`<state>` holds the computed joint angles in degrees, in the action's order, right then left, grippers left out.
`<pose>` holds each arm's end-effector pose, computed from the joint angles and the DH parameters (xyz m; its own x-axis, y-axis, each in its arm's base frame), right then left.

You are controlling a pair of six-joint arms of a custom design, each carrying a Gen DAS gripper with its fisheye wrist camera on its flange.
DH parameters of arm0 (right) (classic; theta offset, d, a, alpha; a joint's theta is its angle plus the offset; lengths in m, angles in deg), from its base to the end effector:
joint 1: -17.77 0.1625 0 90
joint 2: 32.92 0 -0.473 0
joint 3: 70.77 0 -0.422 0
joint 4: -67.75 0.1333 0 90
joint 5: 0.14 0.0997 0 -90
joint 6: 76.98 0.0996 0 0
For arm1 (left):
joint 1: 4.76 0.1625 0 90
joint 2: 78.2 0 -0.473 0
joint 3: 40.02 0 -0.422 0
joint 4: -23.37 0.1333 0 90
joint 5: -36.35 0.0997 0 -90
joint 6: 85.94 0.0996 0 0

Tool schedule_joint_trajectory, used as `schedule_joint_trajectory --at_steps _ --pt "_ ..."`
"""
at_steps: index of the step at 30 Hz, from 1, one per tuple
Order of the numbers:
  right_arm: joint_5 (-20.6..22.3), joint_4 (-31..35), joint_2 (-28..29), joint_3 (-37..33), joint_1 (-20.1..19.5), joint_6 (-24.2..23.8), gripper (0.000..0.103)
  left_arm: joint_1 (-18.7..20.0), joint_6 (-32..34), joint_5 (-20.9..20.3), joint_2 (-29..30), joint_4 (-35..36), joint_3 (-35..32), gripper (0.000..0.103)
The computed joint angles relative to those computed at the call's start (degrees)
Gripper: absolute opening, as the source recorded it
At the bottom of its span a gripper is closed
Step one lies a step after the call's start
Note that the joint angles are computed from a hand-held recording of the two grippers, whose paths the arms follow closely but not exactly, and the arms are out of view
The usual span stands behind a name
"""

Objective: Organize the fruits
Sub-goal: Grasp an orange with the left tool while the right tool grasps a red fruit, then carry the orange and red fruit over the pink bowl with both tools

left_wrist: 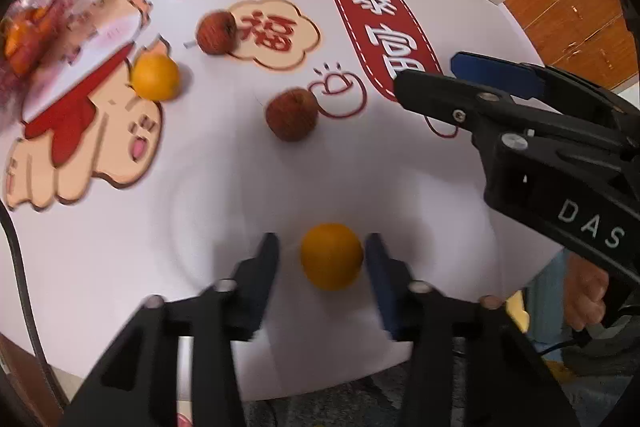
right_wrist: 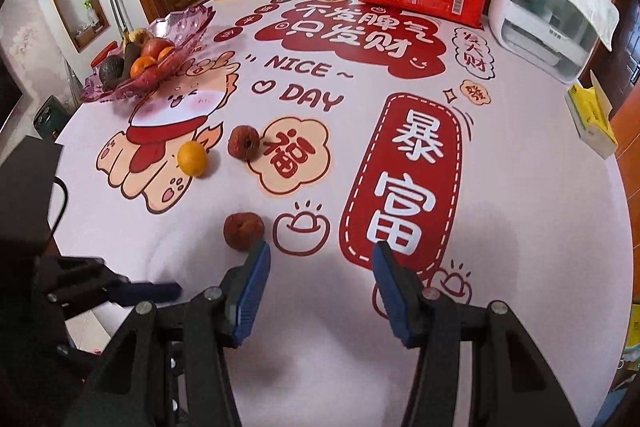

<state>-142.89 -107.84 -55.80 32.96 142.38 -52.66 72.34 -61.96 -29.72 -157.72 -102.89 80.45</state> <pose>0.3894 -0.4691 -0.1221 -0.7211 0.0738 0.6889 -0.2953 0.8667 -0.4020 0.0584 -0.5229 0.2521 -0.7169 0.6108 -0.3361 0.5624 0.7916 0.2390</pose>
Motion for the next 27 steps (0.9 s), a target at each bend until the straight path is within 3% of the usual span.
schedule_joint_trajectory --at_steps 2,8,22,27 --pt "0.60 0.08 0.24 -0.18 -0.22 -0.27 0.053 0.83 -0.75 -1.86 0.09 0.61 -0.63 0.030" --pt "3.62 0.69 1.40 -1.67 -1.12 -1.75 0.053 1.54 -2.07 0.98 0.22 -4.68 -1.03 0.029" --pt "10.47 5.06 4.13 -7.11 -3.53 -4.97 0.053 3.80 -3.03 3.30 1.87 -8.52 -5.20 0.029" --pt "12.87 6.75 4.65 -8.50 -4.21 -5.17 0.031 4.46 -2.87 3.33 2.11 -8.91 -6.40 0.029"
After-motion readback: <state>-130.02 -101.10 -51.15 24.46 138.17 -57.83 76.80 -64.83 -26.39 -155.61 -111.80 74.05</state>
